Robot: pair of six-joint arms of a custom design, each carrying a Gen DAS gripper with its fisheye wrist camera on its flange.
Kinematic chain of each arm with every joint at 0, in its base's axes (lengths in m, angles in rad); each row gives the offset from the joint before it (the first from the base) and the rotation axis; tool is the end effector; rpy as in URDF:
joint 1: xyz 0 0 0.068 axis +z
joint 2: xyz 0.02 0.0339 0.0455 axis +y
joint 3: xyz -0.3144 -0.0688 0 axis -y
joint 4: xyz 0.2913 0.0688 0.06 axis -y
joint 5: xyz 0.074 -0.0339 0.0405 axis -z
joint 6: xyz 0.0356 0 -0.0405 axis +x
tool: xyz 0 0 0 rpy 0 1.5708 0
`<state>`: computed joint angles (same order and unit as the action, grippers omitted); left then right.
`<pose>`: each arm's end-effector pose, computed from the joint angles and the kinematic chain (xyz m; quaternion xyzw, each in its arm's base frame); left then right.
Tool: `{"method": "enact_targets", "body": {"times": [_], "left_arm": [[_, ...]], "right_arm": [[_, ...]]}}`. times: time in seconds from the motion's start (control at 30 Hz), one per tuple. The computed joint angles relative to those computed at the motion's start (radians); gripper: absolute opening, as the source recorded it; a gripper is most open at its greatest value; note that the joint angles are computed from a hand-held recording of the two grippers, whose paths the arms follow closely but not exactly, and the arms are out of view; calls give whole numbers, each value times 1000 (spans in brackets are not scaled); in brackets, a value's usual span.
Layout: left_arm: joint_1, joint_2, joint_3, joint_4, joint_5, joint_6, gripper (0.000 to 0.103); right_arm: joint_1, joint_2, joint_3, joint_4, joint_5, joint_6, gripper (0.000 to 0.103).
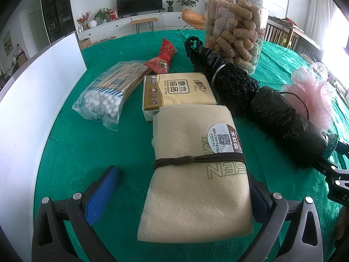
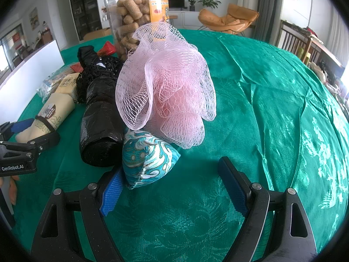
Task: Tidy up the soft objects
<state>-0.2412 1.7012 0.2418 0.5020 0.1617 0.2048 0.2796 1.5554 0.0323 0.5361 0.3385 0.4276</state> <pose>0.2081 -0.0571 0.0532 0.2339 0.9213 -0.0825 0.2995 0.1458 0.0296 0.0500 0.1181 0.9378 -0.0531 0.3220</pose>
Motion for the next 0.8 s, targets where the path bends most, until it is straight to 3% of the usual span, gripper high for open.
{"method": "enact_targets", "body": {"times": [0.33, 0.47, 0.63, 0.8], "left_arm": [[11, -7, -1, -19, 12, 20, 103], [92, -115, -33, -179, 77, 135, 103], [329, -260, -58, -391, 255, 302, 103], [383, -342, 62, -545, 325, 232, 103]], "right_arm": [[-5, -1, -1, 2, -3, -4, 85], [-6, -1, -1, 2, -3, -5, 85], [-5, -2, -2, 2, -3, -4, 85], [-5, -2, -2, 2, -3, -4, 85]]}}
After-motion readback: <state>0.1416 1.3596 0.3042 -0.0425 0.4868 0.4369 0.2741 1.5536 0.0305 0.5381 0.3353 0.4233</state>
